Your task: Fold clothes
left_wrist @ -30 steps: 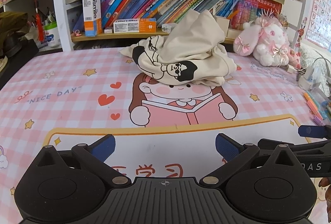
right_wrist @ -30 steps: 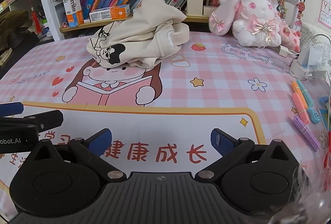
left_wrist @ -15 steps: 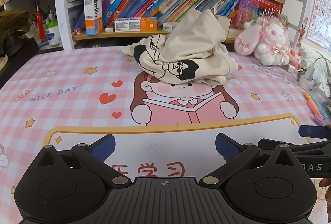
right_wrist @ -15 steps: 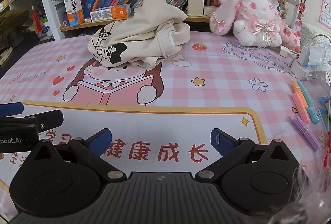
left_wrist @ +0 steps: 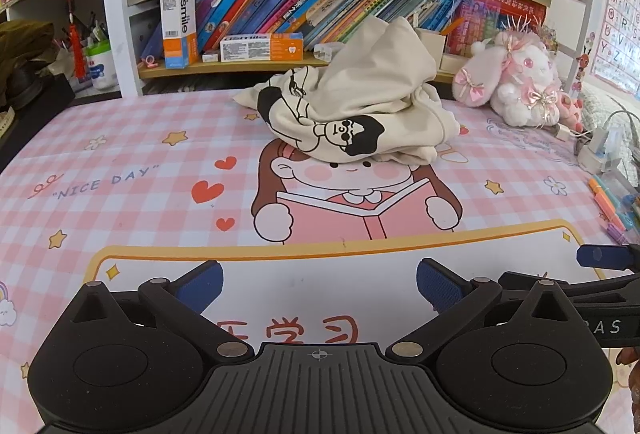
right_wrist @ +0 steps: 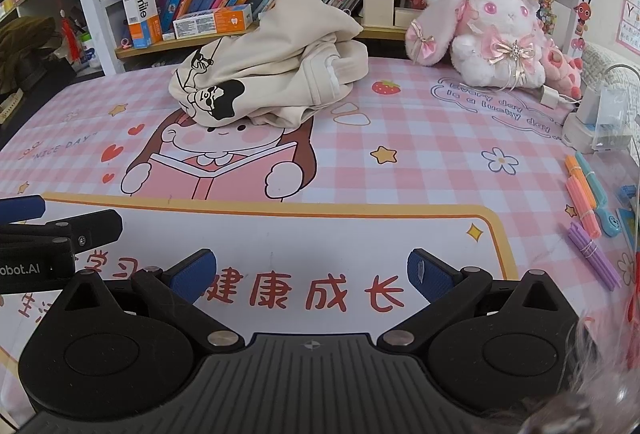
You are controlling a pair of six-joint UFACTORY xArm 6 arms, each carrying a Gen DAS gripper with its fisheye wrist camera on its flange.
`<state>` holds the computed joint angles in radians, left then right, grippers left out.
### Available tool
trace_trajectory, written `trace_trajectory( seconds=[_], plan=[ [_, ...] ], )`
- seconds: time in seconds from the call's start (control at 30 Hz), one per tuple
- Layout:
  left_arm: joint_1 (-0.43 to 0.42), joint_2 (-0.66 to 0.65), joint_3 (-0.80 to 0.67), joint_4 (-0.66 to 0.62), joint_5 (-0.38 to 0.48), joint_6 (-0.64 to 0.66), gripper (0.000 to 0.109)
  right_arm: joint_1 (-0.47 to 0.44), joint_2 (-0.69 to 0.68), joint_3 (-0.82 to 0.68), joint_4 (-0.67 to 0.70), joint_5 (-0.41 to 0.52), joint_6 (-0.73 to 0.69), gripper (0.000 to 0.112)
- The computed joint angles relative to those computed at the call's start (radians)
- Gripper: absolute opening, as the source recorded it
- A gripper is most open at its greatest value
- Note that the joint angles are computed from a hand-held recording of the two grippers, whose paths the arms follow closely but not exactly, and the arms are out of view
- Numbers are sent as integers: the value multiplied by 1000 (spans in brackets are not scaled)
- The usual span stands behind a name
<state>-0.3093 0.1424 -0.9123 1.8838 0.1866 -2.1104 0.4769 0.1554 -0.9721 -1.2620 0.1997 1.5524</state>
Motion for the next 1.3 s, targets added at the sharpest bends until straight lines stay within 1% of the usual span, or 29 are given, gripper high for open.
trace_trajectory(
  seconds=[0.17,0.37,0.57,0.77,1.0,1.17,1.3],
  plan=[
    [1,4,-5,-19,0,19,103,-1,3,-2,0,0,-1,103],
    [6,8,-13,-4,-14,8,103,-3,4,-5,-9,-1,7,103],
    [6,12,-17,-39,-16,50,103,-5,5,-4,-5,-3,10,103],
    [8,14,-19,-34,-29,51,103,-7,5,-3,3,-6,2,103],
    [-2,9,-12,-52,-15,80,103,-8,7,4,26,-12,-11,103],
    [-14,-4,-4,-2,14,44,103,-12,15,6,13,-33,12,103],
    [-25,-14,-2,67,46,-1,103,-24,26,-3,-2,-59,46,103]
  ],
)
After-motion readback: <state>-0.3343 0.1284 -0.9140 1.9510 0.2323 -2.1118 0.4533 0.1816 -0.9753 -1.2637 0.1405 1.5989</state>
